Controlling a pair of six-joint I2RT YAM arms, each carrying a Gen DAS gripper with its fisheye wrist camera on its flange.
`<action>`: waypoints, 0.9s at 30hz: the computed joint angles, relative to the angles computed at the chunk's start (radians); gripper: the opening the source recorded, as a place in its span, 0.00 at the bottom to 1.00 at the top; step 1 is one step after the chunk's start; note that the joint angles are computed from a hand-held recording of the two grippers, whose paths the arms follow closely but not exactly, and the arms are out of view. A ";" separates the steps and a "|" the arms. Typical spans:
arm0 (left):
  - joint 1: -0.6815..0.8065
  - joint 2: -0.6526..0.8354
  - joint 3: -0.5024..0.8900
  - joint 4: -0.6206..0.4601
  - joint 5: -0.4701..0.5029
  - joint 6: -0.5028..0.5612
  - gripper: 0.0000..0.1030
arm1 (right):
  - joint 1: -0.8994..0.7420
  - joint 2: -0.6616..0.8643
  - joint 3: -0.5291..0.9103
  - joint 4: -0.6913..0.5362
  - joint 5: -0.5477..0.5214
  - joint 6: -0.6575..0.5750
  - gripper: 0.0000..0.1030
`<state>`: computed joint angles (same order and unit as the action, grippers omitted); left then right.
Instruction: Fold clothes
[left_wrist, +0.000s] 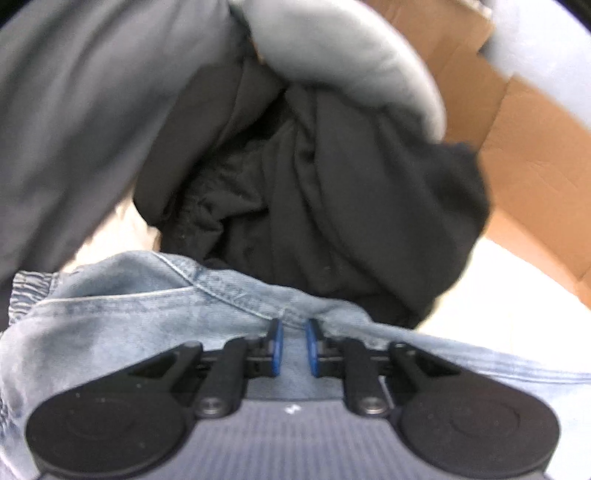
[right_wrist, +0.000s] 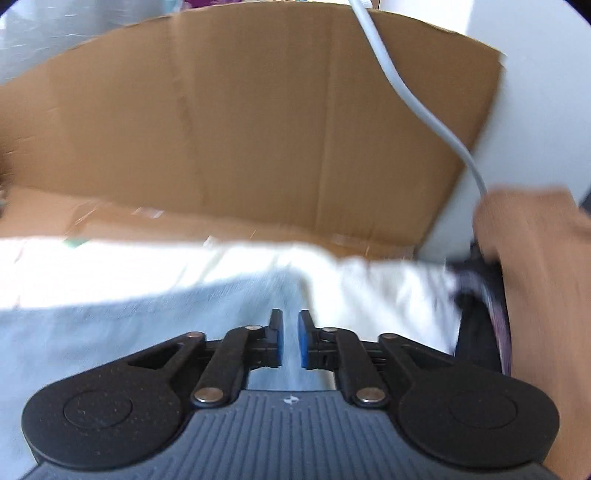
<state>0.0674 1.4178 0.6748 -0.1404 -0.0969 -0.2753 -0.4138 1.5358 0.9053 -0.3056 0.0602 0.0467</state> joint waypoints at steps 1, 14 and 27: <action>0.001 -0.051 -0.028 0.000 0.014 0.002 0.13 | -0.005 -0.057 -0.046 -0.013 -0.015 0.008 0.25; -0.138 -0.484 -0.169 -0.293 0.108 -0.013 0.13 | -0.041 -0.457 -0.388 -0.166 -0.043 0.234 0.36; -0.374 -0.577 -0.307 -0.325 0.004 -0.086 0.14 | -0.134 -0.373 -0.458 0.050 -0.122 0.460 0.03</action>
